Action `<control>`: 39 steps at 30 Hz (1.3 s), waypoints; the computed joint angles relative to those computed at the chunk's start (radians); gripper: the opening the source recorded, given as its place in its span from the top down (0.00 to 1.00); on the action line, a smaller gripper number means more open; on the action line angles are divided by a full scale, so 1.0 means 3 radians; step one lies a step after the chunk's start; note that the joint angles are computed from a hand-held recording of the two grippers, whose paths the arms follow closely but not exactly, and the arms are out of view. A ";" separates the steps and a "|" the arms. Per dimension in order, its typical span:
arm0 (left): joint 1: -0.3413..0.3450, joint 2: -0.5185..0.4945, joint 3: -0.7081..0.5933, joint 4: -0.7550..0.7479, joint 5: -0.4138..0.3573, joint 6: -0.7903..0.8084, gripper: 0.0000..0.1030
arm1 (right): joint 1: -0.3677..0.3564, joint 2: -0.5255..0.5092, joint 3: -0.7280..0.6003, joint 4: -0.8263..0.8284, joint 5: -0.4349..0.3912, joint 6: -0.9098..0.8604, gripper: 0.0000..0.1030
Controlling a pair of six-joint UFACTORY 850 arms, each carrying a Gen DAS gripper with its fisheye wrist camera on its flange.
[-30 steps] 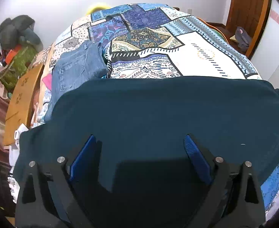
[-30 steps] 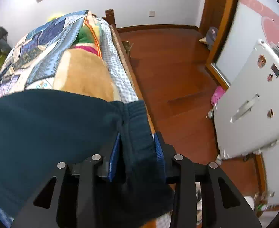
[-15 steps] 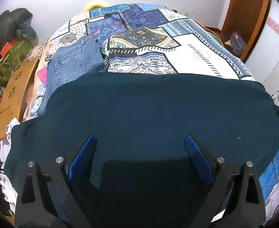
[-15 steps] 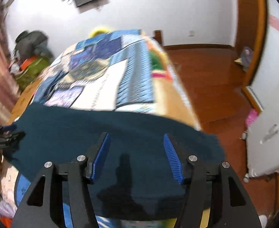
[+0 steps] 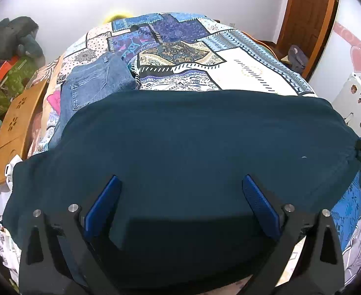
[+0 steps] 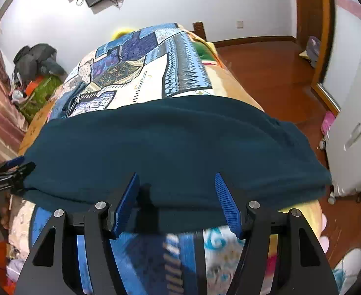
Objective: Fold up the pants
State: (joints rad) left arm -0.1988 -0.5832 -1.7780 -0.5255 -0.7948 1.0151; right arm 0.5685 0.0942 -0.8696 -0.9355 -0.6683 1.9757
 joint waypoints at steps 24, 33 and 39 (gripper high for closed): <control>0.0026 0.0035 0.0064 -0.0050 0.0019 0.0019 0.00 | -0.0424 0.0465 0.0881 -0.0891 0.0262 0.2616 0.24; 0.0008 0.0064 0.0075 0.0038 0.0077 -0.0055 0.00 | -0.0590 0.0608 0.0906 -0.0823 0.0067 0.2182 0.87; 0.0018 0.0063 -0.0001 0.0177 0.0263 -0.0198 0.00 | -0.0441 0.0502 0.0403 -0.0834 -0.0654 0.1238 0.88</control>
State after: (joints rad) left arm -0.1934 -0.5642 -1.7783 -0.4723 -0.7160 0.9556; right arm 0.4363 0.2448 -0.7487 -1.1856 -0.8646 2.3472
